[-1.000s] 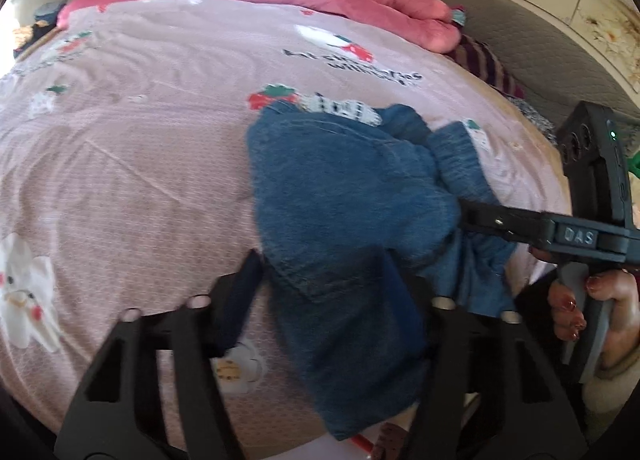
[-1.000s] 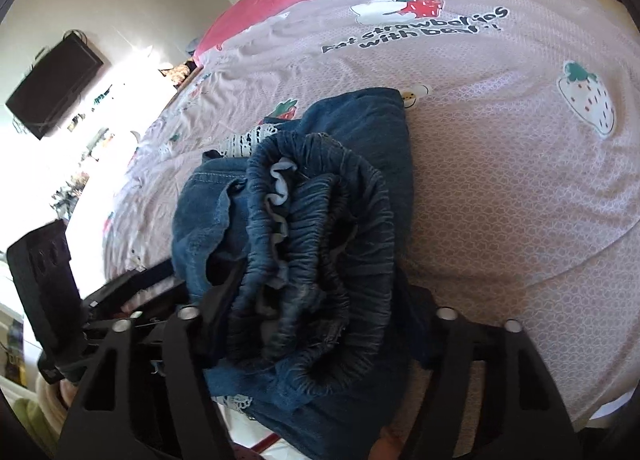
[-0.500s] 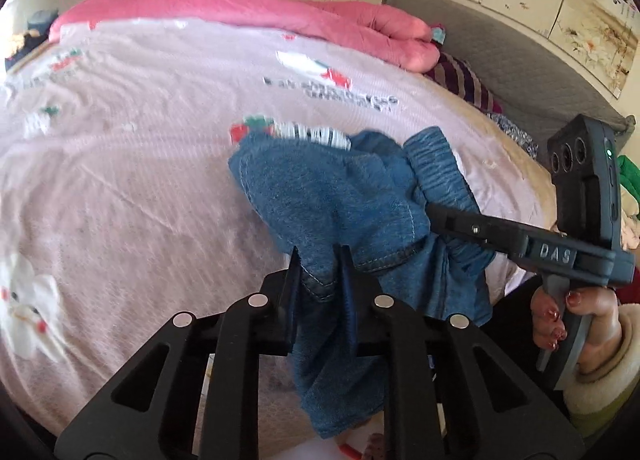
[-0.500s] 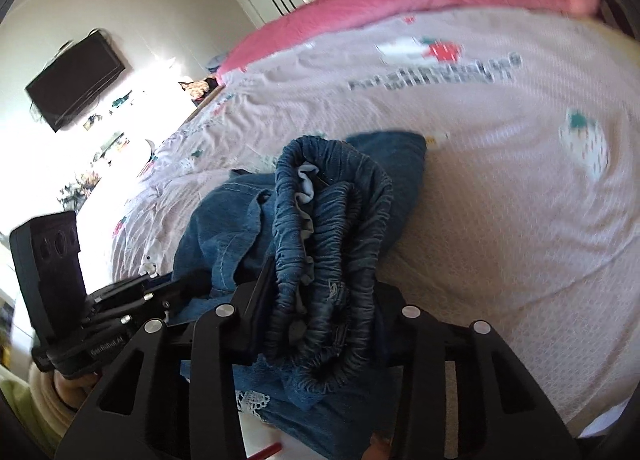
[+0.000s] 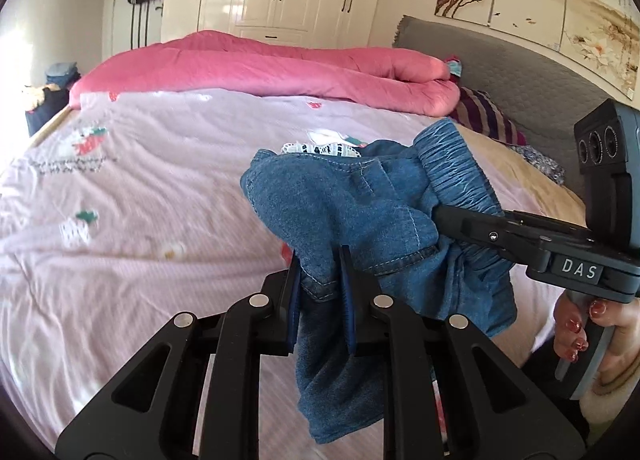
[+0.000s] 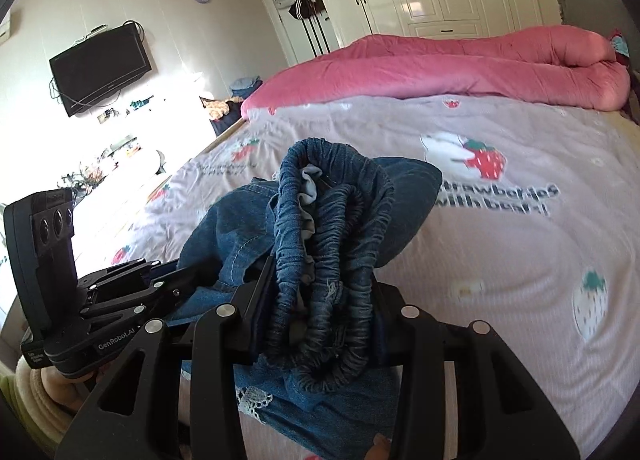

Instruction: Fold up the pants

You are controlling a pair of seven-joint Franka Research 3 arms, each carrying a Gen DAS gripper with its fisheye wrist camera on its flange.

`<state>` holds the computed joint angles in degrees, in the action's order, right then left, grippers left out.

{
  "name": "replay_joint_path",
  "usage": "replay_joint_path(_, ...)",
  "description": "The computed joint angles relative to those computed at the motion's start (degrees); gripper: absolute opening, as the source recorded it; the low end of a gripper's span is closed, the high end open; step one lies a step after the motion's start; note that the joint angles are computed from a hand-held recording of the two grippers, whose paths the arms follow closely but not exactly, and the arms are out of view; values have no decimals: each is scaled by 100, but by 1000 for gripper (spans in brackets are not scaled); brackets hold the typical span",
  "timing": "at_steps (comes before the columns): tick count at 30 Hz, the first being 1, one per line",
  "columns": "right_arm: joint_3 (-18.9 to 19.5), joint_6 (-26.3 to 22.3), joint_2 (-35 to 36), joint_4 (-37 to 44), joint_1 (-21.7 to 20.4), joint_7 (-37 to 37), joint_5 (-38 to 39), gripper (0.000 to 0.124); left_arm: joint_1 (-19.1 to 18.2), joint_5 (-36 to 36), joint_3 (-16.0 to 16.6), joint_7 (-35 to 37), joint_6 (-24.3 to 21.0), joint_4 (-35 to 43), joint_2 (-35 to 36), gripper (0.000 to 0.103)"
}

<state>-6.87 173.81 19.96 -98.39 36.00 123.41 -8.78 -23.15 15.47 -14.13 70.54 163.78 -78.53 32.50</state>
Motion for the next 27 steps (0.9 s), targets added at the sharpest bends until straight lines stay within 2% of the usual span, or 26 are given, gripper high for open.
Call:
replay_joint_path(6,143,-299,533,695,-246,-211,285,38,-55,-53,59,155,-378,896,602,10)
replay_joint_path(10,94,-320,754,881,-272,-258,390,38,-230,41,239,143,-603,1367,927,10)
replay_joint_path(13,7,-461,884,996,-231,-224,411,38,-282,6,252,132,-831,1635,1136,10)
replay_joint_path(16,142,-707,998,1125,-354,-313,539,38,-340,19,307,114,-1087,1811,1267,10)
replay_joint_path(19,440,-991,1125,1251,-608,-435,891,39,-387,-14,327,114,-1466,2065,1430,10)
replay_joint_path(24,664,-1154,1169,1203,-845,-413,1363,44,-479,92,428,31,-1576,2078,1447,14)
replay_joint_path(27,649,-1232,1179,1171,-847,-307,1465,47,-494,127,446,-22,-1611,2064,1449,18)
